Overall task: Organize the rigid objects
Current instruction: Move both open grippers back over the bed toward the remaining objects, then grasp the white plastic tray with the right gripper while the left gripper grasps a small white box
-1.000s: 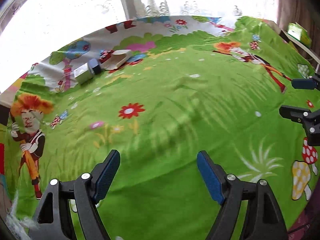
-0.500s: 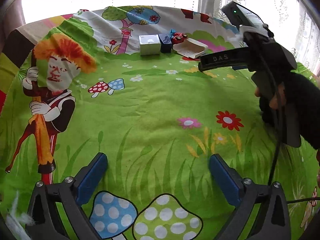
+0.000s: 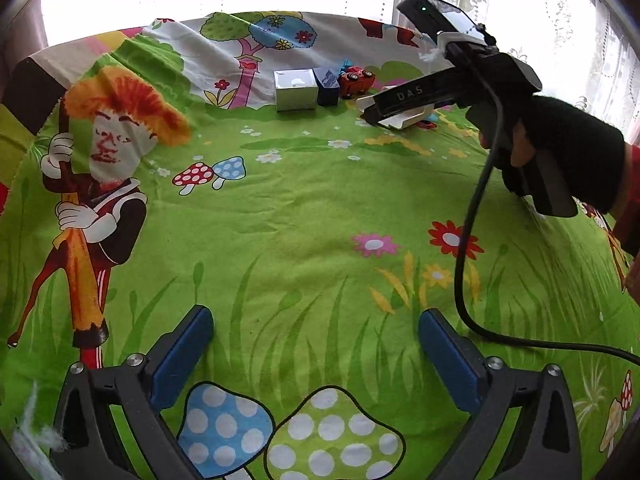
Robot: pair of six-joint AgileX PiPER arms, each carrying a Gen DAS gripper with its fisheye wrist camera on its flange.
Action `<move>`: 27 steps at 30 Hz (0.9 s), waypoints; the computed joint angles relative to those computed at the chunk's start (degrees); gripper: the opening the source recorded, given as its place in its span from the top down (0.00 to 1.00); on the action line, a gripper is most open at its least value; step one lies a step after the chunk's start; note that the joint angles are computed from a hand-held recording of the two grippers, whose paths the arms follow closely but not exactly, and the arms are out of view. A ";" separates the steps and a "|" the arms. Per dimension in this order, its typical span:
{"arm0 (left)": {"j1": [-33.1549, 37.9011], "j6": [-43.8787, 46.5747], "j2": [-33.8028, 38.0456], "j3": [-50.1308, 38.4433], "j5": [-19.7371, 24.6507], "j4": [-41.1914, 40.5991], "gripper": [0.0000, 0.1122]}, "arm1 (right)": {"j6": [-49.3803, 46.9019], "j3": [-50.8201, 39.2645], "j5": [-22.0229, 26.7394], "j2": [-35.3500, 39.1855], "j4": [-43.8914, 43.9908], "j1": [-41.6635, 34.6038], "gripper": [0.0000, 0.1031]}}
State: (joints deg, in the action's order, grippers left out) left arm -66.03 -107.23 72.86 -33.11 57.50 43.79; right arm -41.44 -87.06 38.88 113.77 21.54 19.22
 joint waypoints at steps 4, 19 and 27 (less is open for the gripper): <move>0.07 0.19 0.34 -0.18 -0.07 -0.13 0.08 | -10.29 20.29 -7.67 -12.88 6.22 -4.38 0.14; 37.54 30.13 16.89 -17.31 -15.24 -3.18 0.08 | -28.58 38.74 -5.20 -27.82 20.35 -22.34 0.13; 47.90 37.93 30.03 -32.76 -16.43 -0.36 0.13 | -30.54 38.85 -3.73 -27.74 21.81 -23.84 0.13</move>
State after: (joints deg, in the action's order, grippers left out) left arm -18.14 -69.30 102.89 -65.87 41.08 43.43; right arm -71.98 -48.21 35.16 86.03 43.34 -4.62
